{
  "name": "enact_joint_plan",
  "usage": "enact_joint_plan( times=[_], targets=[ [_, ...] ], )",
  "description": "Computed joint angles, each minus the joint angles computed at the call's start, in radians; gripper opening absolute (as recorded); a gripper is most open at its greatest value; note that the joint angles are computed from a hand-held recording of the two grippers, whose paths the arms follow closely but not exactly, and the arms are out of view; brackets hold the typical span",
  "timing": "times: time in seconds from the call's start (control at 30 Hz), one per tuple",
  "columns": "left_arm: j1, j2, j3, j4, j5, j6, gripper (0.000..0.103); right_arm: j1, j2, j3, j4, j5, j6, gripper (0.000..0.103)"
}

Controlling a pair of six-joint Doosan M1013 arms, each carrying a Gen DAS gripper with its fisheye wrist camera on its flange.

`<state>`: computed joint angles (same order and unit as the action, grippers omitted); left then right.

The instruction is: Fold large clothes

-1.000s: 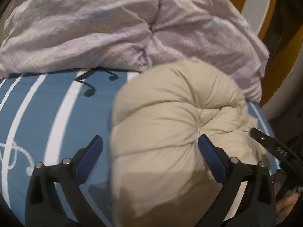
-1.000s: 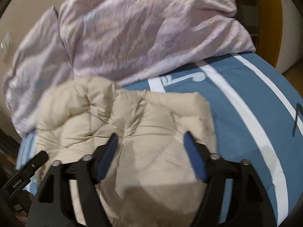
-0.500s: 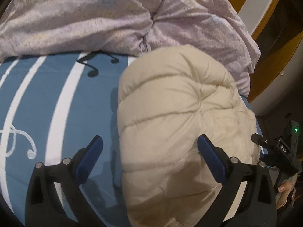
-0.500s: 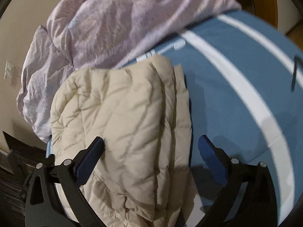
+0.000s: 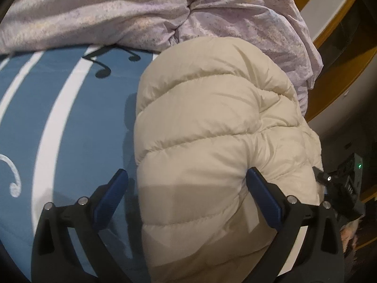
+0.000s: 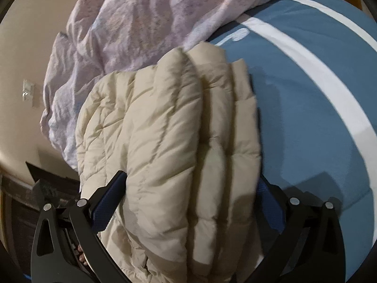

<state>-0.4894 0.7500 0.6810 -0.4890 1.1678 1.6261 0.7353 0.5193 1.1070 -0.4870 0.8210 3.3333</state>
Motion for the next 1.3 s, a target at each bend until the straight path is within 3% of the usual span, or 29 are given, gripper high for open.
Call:
enact_joint_plan(
  times=[0.47, 0.57, 0.73, 0.83, 1.03, 1.2, 1.3],
  targets=[
    [-0.003, -0.011, 0.025, -0.045, -0.031, 0.029, 0.074, -0.006, -0.002, 0.031, -0.013, -0.097, -0.006, 0.072],
    [-0.002, -0.027, 0.051, -0.058, -0.059, 0.053, 0.060, -0.002, -0.003, 0.032, -0.044, -0.107, 0.012, 0.059],
    [0.001, -0.051, 0.082, -0.067, -0.090, 0.082, 0.041, 0.009, 0.017, -0.020, -0.078, -0.041, -0.041, 0.040],
    [0.008, -0.071, 0.101, -0.072, -0.103, 0.102, 0.034, 0.011, 0.034, -0.062, -0.088, -0.021, -0.075, 0.034],
    [0.038, -0.127, 0.154, -0.055, -0.188, 0.140, 0.031, 0.004, 0.113, -0.215, -0.039, -0.009, -0.224, 0.030],
    [0.075, -0.142, 0.167, -0.037, -0.230, 0.115, 0.032, -0.004, 0.211, -0.398, 0.024, 0.019, -0.373, 0.030],
    [0.089, -0.137, 0.165, 0.001, -0.235, 0.080, 0.033, -0.008, 0.279, -0.518, 0.069, 0.079, -0.458, 0.030]
  ],
)
